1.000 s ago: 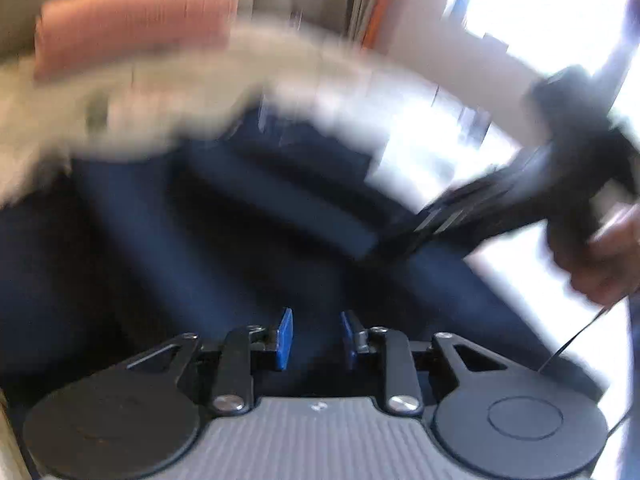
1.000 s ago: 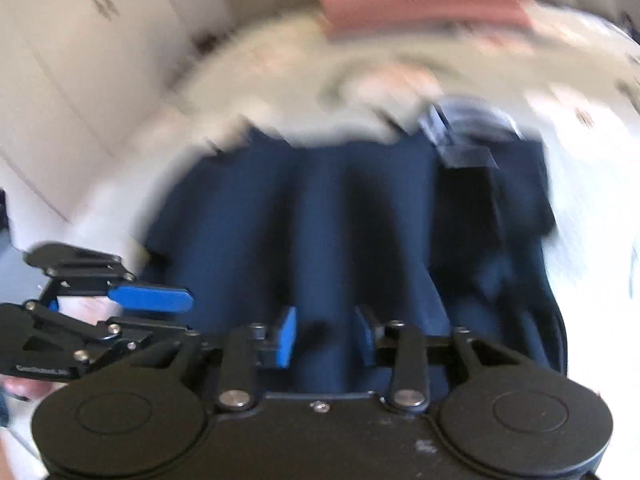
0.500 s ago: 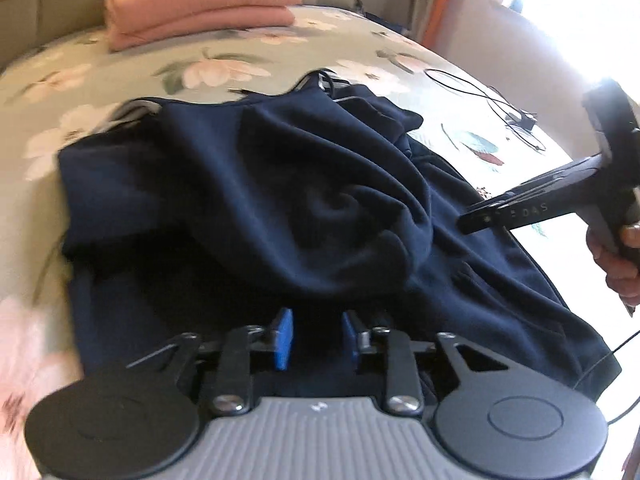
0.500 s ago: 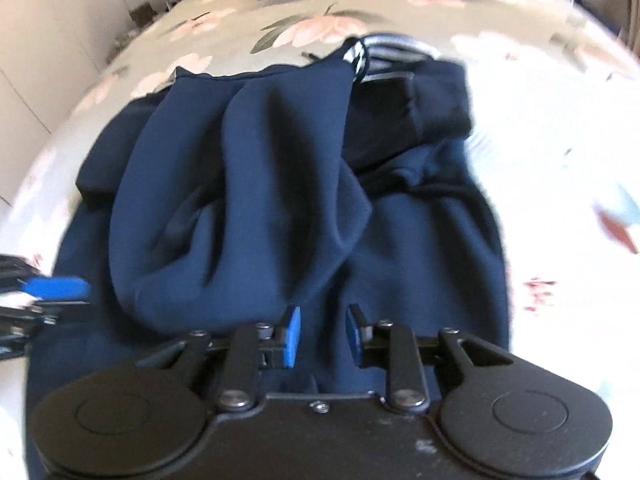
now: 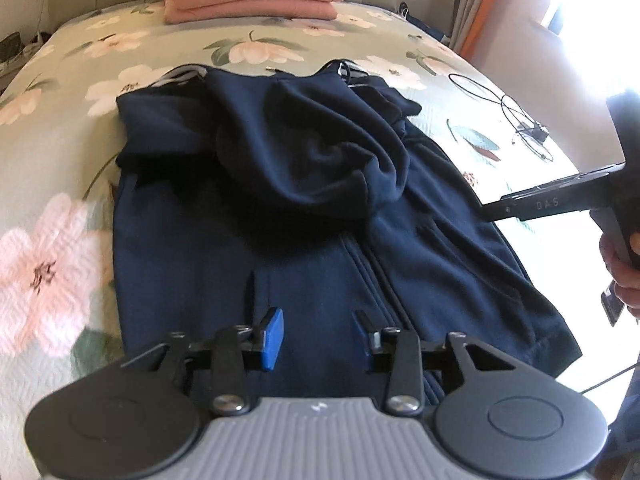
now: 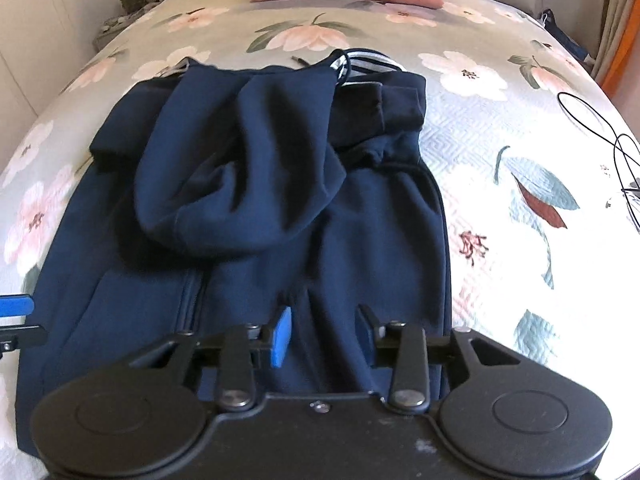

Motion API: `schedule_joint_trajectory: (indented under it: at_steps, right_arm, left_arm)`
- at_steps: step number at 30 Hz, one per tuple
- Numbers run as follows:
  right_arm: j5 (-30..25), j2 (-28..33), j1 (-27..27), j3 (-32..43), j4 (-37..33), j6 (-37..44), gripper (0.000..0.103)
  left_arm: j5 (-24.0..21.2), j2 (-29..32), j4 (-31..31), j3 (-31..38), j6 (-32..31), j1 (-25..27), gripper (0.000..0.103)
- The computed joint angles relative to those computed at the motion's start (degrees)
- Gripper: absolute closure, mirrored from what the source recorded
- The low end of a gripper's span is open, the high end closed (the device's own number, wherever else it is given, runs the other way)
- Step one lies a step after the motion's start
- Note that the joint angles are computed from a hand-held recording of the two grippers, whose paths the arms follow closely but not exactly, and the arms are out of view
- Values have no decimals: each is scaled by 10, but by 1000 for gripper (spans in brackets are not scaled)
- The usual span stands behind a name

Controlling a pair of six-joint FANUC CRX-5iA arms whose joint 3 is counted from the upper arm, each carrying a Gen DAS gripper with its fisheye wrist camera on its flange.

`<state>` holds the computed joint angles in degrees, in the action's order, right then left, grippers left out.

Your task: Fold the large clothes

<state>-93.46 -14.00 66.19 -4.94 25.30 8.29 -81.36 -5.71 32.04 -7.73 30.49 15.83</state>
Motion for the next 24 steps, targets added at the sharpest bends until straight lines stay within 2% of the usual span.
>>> schedule_joint_trajectory:
  at_steps: [2,4,6,10,15,18,21,24]
  right_arm:
    - [-3,1,9,0,-2,-16,55]
    - [-10,1,18,1,-6,-35,42]
    - [-26,2,32,3,-13,-67,33]
    - [-41,-39,89,-25,-35,-191,33]
    - [-98,-92,185,-58,-58,-372,31]
    - [-123,-115,231,-70,-71,-457,24]
    - [-126,-139,259,-88,-86,-508,22]
    - [-130,-140,255,-86,-109,-497,22]
  left_arm:
    - [-5,-7,-11,-2,-4,8,62]
    - [-10,-6,-21,-1,-3,15,59]
    - [-17,-3,-35,1,3,25,57]
    - [-22,-6,-66,4,8,53,57]
    - [-43,-1,-84,14,12,94,56]
    - [-71,11,-88,19,-8,117,57]
    - [-88,16,-107,22,-12,128,57]
    - [-100,17,-123,20,-12,139,56]
